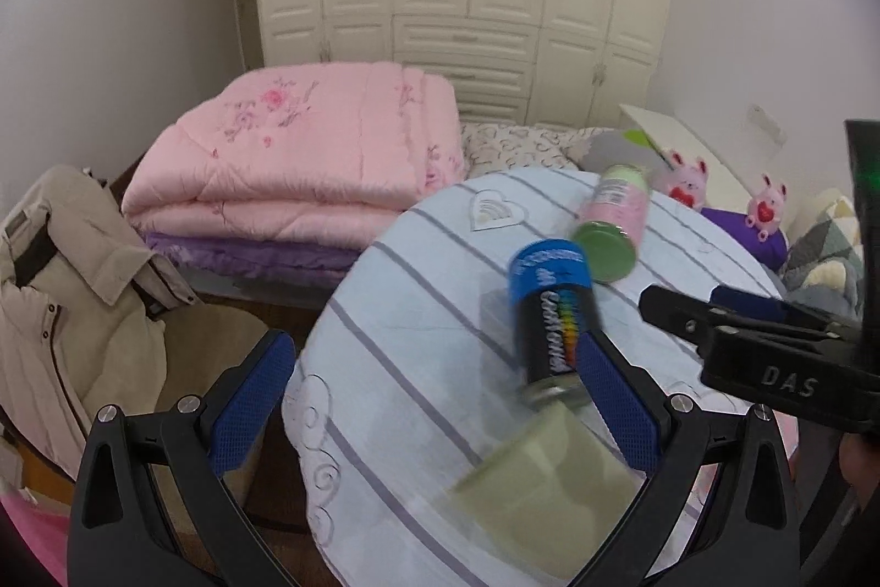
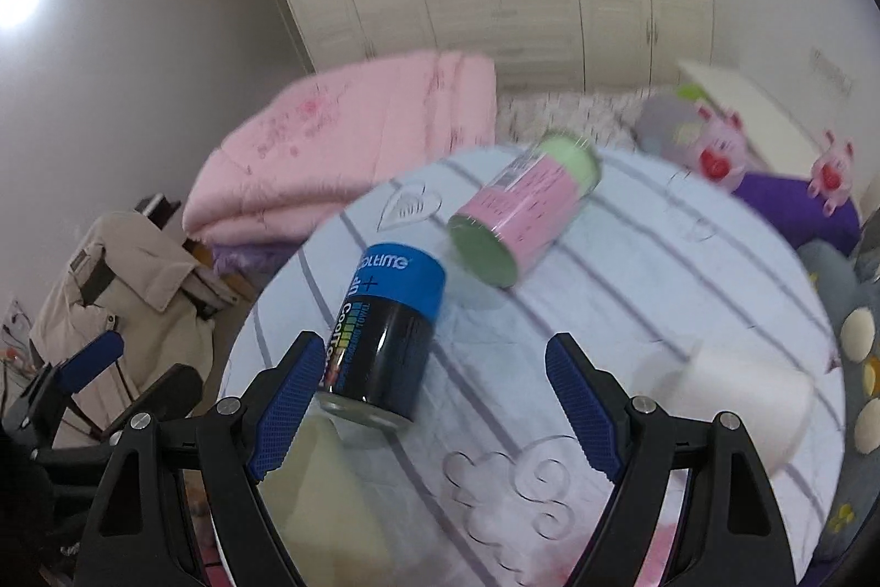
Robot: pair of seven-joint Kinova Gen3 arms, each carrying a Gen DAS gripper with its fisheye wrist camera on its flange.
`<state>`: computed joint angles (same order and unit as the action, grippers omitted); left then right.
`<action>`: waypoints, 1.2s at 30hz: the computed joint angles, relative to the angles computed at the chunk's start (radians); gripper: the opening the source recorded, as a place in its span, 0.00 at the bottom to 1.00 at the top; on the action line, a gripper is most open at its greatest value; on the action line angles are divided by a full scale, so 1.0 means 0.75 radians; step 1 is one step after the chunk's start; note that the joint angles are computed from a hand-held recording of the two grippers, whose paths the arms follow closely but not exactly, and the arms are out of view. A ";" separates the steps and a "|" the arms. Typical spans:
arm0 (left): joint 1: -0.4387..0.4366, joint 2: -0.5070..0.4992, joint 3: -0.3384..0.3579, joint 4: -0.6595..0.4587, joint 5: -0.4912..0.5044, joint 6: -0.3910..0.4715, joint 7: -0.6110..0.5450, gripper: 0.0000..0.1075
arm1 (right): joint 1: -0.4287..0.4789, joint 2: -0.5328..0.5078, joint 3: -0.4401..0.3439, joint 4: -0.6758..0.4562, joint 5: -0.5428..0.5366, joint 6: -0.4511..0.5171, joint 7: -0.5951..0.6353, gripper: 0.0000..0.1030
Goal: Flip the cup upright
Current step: 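Reach the right gripper to the blue-and-black can and grasp it, then lift the blue-and-black can with the right gripper toward the left gripper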
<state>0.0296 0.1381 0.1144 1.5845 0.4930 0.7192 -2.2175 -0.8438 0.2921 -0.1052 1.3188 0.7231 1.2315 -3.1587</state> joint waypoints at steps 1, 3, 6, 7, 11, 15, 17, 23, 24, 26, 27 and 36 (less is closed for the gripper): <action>-0.001 0.018 -0.004 -0.019 -0.005 0.004 0.012 0.96 | 0.033 0.021 -0.002 -0.029 -0.043 -0.018 0.038 0.81; -0.006 0.052 -0.006 -0.059 -0.021 0.022 0.034 0.96 | 0.081 0.062 0.006 -0.083 -0.121 -0.045 0.103 0.81; -0.011 0.091 -0.001 -0.103 -0.047 0.041 0.056 0.96 | 0.127 0.102 0.026 -0.129 -0.215 -0.087 0.167 0.81; -0.009 0.103 0.001 -0.114 -0.063 0.041 0.062 0.96 | 0.143 0.122 0.032 -0.153 -0.252 -0.091 0.194 0.81; -0.010 0.145 0.016 -0.147 -0.101 0.062 0.069 0.96 | 0.196 0.172 0.050 -0.198 -0.383 -0.124 0.283 0.81; -0.014 0.176 0.030 -0.169 -0.116 0.090 0.063 0.96 | 0.219 0.201 0.080 -0.206 -0.483 -0.147 0.348 0.81; -0.018 0.184 0.033 -0.174 -0.116 0.099 0.063 0.96 | 0.244 0.186 0.074 -0.160 -0.511 -0.223 0.340 0.81; -0.023 0.197 0.038 -0.189 -0.114 0.117 0.064 0.96 | 0.256 0.179 0.080 -0.134 -0.552 -0.288 0.391 0.68; -0.023 0.194 0.038 -0.187 -0.113 0.115 0.063 0.96 | 0.246 0.188 0.085 -0.157 -0.548 -0.259 0.410 0.68; -0.029 0.185 0.042 -0.178 -0.102 0.112 0.055 0.96 | 0.238 0.186 0.088 -0.162 -0.543 -0.250 0.410 0.68; -0.034 0.179 0.044 -0.173 -0.092 0.113 0.046 0.96 | 0.232 0.182 0.092 -0.160 -0.540 -0.241 0.404 0.68; -0.020 0.095 0.053 -0.126 -0.023 0.138 -0.021 0.96 | 0.160 0.048 0.091 -0.037 -0.423 -0.136 0.232 0.68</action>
